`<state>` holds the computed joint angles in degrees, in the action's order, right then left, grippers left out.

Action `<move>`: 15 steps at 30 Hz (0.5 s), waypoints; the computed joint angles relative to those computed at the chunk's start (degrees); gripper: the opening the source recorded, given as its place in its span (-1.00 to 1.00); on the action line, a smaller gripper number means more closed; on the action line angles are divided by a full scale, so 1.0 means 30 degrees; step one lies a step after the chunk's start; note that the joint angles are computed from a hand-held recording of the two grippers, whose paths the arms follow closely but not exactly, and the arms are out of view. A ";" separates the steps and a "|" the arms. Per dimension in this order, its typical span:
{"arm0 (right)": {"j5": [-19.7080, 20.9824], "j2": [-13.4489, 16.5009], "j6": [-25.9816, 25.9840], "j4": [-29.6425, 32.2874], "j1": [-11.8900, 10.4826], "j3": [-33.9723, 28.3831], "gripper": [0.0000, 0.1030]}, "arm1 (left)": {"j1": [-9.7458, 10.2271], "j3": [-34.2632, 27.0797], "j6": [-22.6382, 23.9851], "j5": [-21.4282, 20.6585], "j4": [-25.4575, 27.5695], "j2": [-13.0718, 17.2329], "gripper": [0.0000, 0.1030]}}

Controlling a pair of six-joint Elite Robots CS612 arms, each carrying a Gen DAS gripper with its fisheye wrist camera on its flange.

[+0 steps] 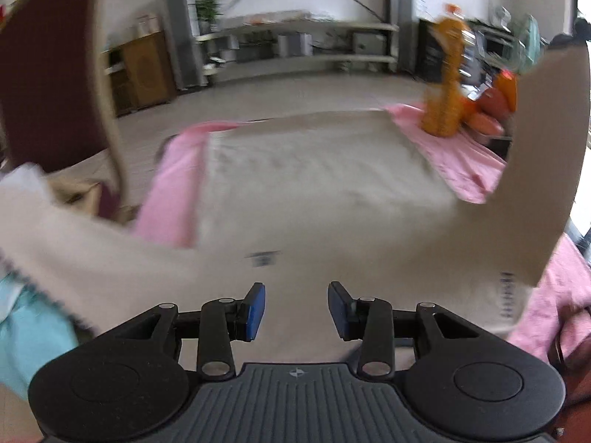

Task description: Fold clothes

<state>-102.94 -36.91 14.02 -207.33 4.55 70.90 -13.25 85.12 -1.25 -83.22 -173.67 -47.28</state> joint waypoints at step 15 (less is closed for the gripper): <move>0.8069 0.0018 -0.1388 0.8886 0.1763 -0.1286 -0.49 | 0.1748 -0.0316 -0.5176 -0.0083 0.0670 0.0708 -0.24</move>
